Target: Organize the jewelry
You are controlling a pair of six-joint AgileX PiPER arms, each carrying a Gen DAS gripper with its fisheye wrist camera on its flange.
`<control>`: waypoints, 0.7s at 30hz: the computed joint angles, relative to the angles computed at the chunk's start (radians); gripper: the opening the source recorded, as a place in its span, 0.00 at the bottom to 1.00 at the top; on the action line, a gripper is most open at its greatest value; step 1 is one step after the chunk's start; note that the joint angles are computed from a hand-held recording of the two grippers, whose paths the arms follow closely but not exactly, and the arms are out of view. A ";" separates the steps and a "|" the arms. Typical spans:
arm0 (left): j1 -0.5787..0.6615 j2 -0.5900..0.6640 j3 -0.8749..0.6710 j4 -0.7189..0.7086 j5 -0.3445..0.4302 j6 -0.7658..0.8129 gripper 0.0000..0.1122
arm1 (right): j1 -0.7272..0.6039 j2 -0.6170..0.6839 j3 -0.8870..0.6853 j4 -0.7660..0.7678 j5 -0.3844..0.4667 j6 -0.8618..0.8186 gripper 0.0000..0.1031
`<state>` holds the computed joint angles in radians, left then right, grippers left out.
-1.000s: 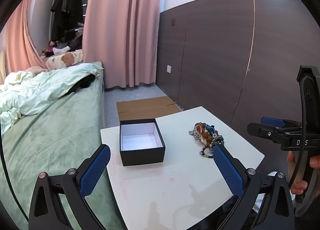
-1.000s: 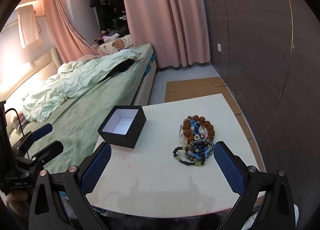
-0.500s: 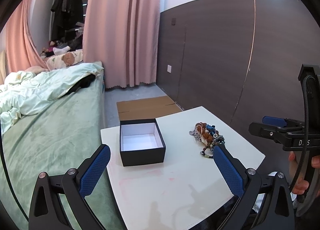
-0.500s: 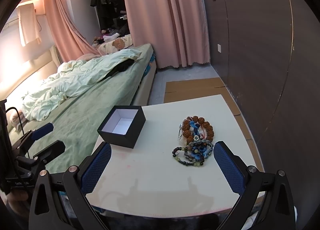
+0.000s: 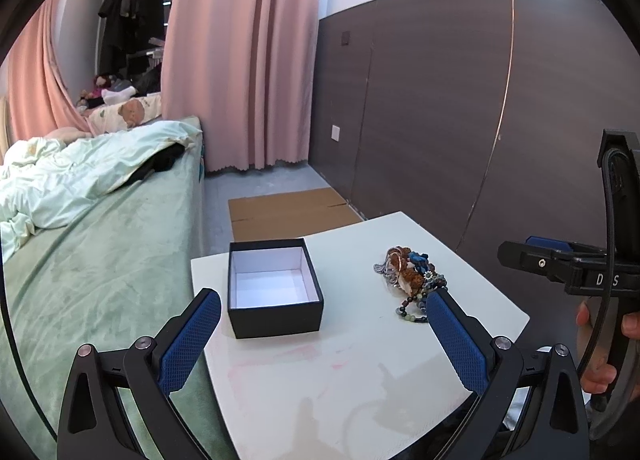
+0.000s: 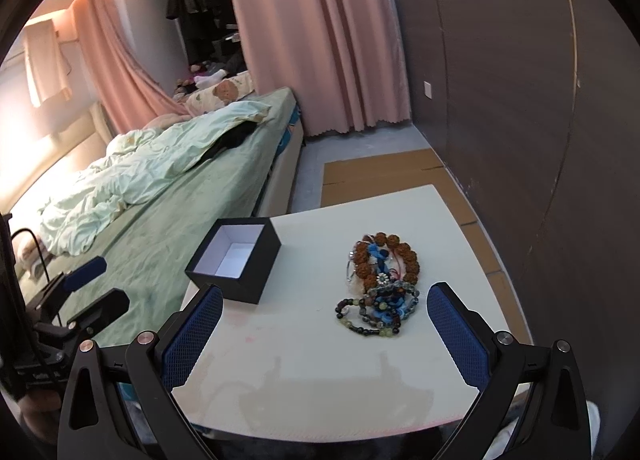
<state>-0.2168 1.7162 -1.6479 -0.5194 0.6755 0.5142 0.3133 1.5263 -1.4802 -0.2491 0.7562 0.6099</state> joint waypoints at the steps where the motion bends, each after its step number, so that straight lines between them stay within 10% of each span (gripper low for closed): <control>1: -0.005 0.012 -0.016 0.005 0.007 -0.009 0.91 | -0.015 0.004 -0.005 0.017 0.002 -0.006 1.00; 21: -0.100 0.317 -0.374 0.020 0.206 -0.120 0.71 | -0.306 0.101 -0.037 0.381 0.050 -0.133 0.70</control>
<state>-0.3169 2.0329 -2.0223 -0.4990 0.8818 0.3942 0.0076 1.6270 -1.5176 0.1314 0.8064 0.4774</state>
